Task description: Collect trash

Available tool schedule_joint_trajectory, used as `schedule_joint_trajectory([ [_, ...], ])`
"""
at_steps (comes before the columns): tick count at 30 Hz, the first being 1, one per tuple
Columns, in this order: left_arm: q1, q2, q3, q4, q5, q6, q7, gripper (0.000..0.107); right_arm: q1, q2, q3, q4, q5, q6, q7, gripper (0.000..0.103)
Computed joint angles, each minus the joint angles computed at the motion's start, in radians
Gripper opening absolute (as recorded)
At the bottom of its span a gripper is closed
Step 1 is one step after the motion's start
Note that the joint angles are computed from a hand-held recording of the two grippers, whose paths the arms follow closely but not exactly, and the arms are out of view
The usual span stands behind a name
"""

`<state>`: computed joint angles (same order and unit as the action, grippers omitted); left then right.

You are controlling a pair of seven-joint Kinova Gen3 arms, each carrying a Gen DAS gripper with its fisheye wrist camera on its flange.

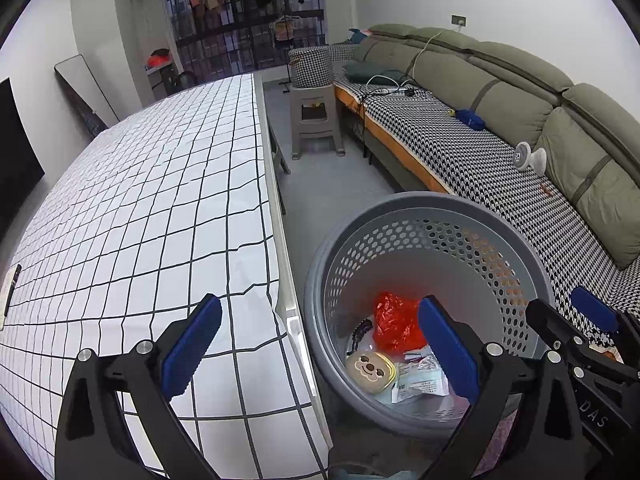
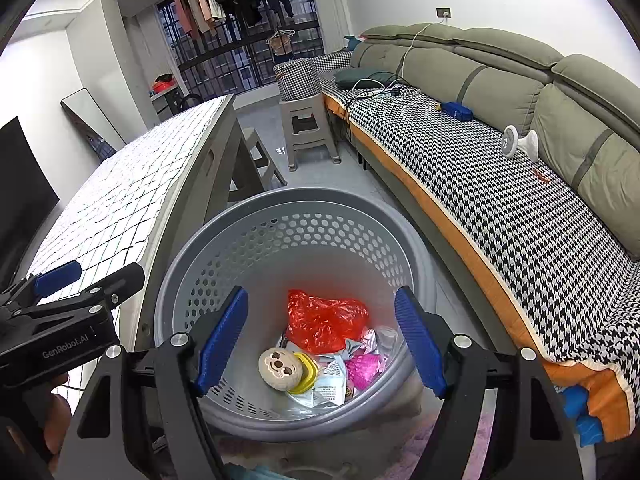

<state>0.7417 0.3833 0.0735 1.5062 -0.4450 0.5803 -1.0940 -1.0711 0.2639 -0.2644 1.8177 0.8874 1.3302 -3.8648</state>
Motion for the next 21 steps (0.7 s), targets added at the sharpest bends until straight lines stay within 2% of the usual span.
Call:
schedule_joint_trajectory([
  [21, -0.008, -0.004, 0.007, 0.0, 0.01, 0.001, -0.008, 0.097, -0.003, 0.001, 0.0, -0.006, 0.002, 0.0, 0.006, 0.073],
])
